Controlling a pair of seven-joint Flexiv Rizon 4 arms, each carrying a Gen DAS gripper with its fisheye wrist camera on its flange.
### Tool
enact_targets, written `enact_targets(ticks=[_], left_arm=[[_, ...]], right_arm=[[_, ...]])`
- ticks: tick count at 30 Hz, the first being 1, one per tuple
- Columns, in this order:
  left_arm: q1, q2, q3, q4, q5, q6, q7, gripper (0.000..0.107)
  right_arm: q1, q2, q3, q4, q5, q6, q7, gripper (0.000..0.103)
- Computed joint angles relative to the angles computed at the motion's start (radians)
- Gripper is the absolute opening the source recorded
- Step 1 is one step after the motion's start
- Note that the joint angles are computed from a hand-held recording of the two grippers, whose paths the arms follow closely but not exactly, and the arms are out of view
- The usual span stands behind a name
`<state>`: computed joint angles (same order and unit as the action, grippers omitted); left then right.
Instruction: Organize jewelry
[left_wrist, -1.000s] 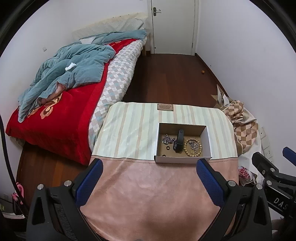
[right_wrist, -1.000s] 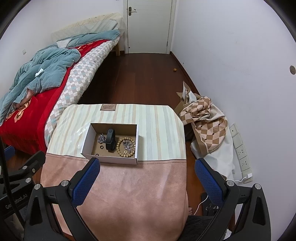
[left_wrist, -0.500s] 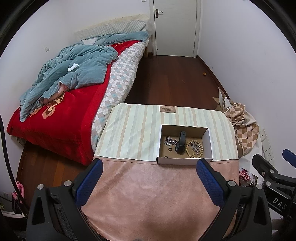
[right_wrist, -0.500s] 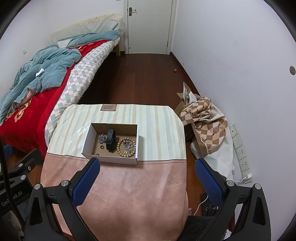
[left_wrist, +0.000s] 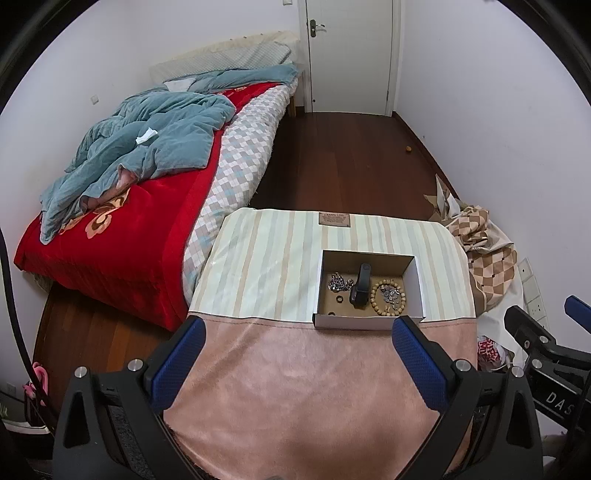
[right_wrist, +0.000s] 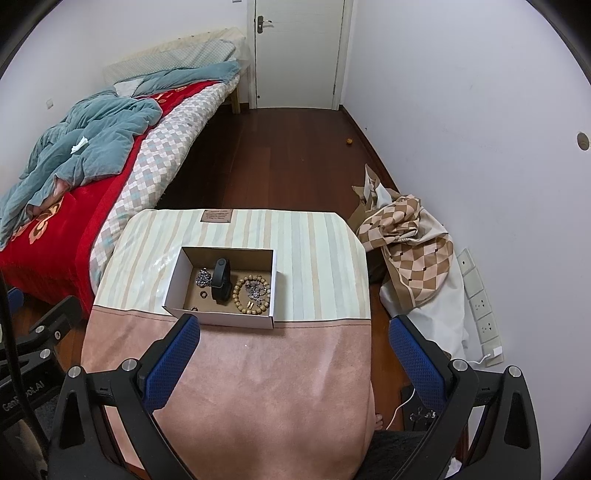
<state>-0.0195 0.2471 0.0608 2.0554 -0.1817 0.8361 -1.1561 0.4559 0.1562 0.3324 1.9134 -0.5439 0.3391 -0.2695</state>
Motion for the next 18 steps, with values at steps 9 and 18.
enact_targets(ticks=[9,18], left_arm=[[-0.002,0.002,0.0,0.001,-0.001,0.002,-0.002,0.103],[-0.008,0.013,0.004,0.01,-0.015,0.011,0.004,0.103]], right_arm=[[-0.003,0.005,0.0,0.004,0.0,0.004,-0.004,0.103],[-0.006,0.009,0.001,0.006,-0.002,0.003,-0.005,0.103]])
